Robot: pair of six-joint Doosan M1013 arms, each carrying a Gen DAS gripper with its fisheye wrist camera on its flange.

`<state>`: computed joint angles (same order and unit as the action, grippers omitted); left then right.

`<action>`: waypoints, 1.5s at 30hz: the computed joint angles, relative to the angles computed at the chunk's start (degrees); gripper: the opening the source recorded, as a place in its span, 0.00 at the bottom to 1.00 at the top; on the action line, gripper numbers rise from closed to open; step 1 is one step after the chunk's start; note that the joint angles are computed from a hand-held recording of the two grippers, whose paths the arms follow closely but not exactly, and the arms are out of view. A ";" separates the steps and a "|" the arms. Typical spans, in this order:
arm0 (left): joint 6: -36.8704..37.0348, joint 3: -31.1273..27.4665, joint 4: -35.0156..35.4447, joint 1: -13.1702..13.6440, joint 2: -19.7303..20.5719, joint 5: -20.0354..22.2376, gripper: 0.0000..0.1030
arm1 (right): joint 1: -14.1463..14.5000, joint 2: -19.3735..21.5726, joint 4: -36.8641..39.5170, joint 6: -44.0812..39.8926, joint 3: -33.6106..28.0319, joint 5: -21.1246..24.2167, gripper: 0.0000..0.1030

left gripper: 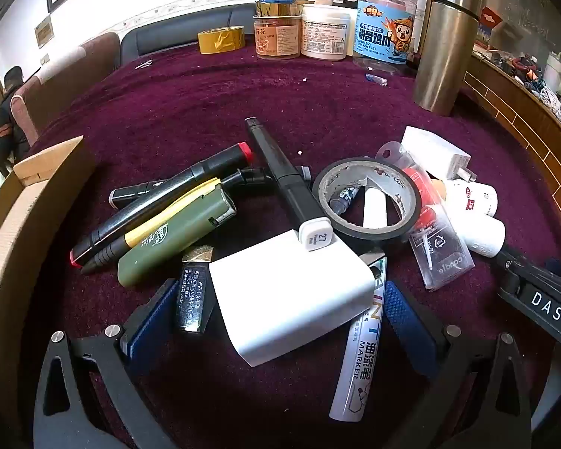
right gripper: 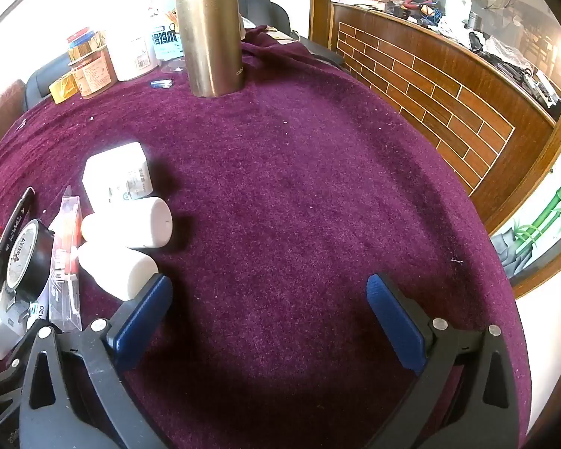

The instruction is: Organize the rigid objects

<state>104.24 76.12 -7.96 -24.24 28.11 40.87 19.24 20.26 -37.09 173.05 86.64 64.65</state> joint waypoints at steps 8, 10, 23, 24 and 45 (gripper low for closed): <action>0.05 0.01 -0.09 0.01 0.00 -0.03 0.99 | 0.00 0.01 0.02 -0.04 -0.02 0.03 1.00; 0.05 0.01 -0.09 0.01 0.00 -0.03 0.99 | 0.00 0.01 0.02 -0.04 -0.02 0.03 1.00; 0.05 0.01 -0.09 0.01 0.00 -0.03 0.99 | 0.00 0.01 0.02 -0.04 -0.02 0.03 1.00; 0.05 0.01 -0.09 0.01 0.00 -0.03 0.99 | 0.00 0.01 0.02 -0.04 -0.02 0.03 1.00; 3.88 -1.98 -1.13 0.51 0.49 6.61 0.99 | -0.76 -0.87 1.20 -4.16 1.02 -2.92 1.00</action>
<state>108.12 74.15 -9.09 -23.73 28.61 47.48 18.48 19.39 -35.89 168.89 87.65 61.73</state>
